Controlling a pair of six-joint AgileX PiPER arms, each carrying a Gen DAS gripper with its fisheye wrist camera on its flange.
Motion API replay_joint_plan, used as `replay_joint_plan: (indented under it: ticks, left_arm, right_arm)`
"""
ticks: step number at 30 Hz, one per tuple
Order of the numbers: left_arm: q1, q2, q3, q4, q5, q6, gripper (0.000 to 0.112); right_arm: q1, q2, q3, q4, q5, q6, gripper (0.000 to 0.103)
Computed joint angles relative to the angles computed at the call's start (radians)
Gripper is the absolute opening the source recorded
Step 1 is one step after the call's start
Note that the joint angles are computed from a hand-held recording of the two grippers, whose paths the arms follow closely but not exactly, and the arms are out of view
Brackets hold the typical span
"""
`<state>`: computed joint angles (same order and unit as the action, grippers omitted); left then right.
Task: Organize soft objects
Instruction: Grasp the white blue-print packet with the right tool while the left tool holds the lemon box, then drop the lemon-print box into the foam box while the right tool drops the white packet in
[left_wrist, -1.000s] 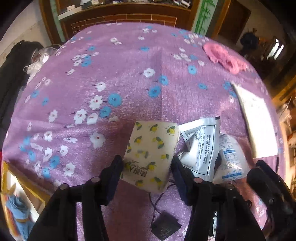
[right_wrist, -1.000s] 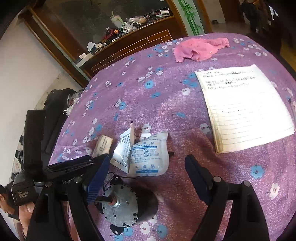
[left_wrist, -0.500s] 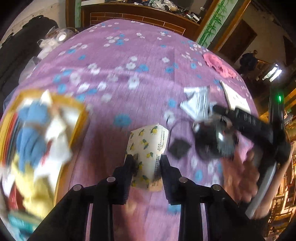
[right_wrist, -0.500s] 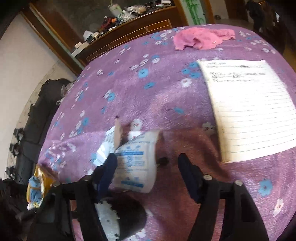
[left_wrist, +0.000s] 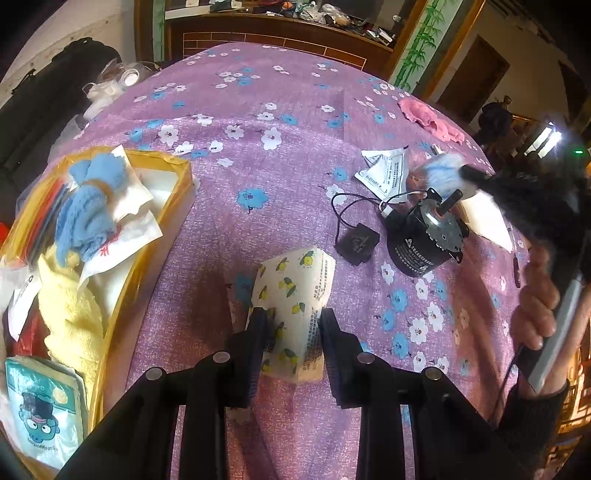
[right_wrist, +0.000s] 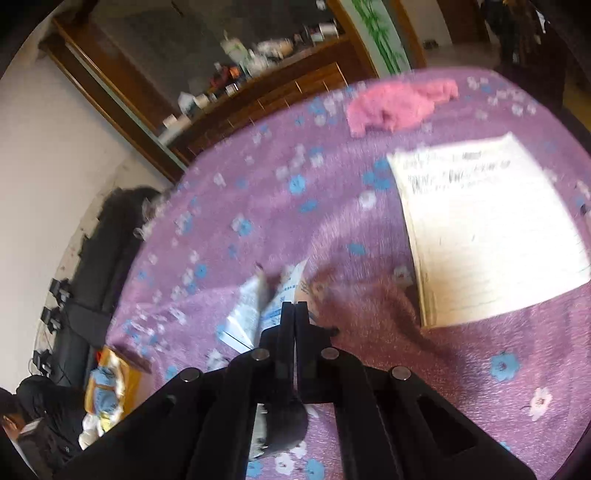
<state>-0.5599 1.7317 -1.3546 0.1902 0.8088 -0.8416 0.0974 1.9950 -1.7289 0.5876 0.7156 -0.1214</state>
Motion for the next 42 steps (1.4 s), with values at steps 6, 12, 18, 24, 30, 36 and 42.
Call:
replay_joint_plan:
  ticks: [6, 12, 18, 24, 30, 36, 42]
  left_arm:
    - [-0.023, -0.106, 0.063, 0.040, -0.010, -0.068, 0.028]
    - [-0.032, -0.323, 0.172, 0.045, 0.036, -0.093, 0.028]
    - [0.067, -0.607, 0.300, 0.021, 0.143, -0.057, 0.028]
    - [0.297, -0.738, 0.356, -0.062, 0.213, 0.110, 0.028]
    - [0.435, -0.755, 0.427, -0.147, 0.171, 0.258, 0.028]
    - [0.572, -0.687, 0.469, -0.248, 0.088, 0.421, 0.028]
    - [0.566, -0.626, 0.535, -0.240, -0.041, 0.452, 0.036]
  right_arm:
    - [-0.001, -0.165, 0.214, 0.286, -0.178, -0.282, 0.000]
    - [0.048, -0.217, 0.278, 0.523, -0.134, -0.516, 0.000]
    - [0.168, -0.208, 0.283, 0.617, -0.015, -0.646, 0.000]
    - [0.340, -0.194, 0.264, 0.511, -0.001, -0.581, 0.001]
    - [0.467, -0.171, 0.224, 0.448, 0.005, -0.414, 0.001]
    - [0.567, -0.100, 0.134, 0.257, -0.035, -0.229, 0.001]
    - [0.661, -0.077, 0.112, -0.170, -0.113, 0.071, 0.005]
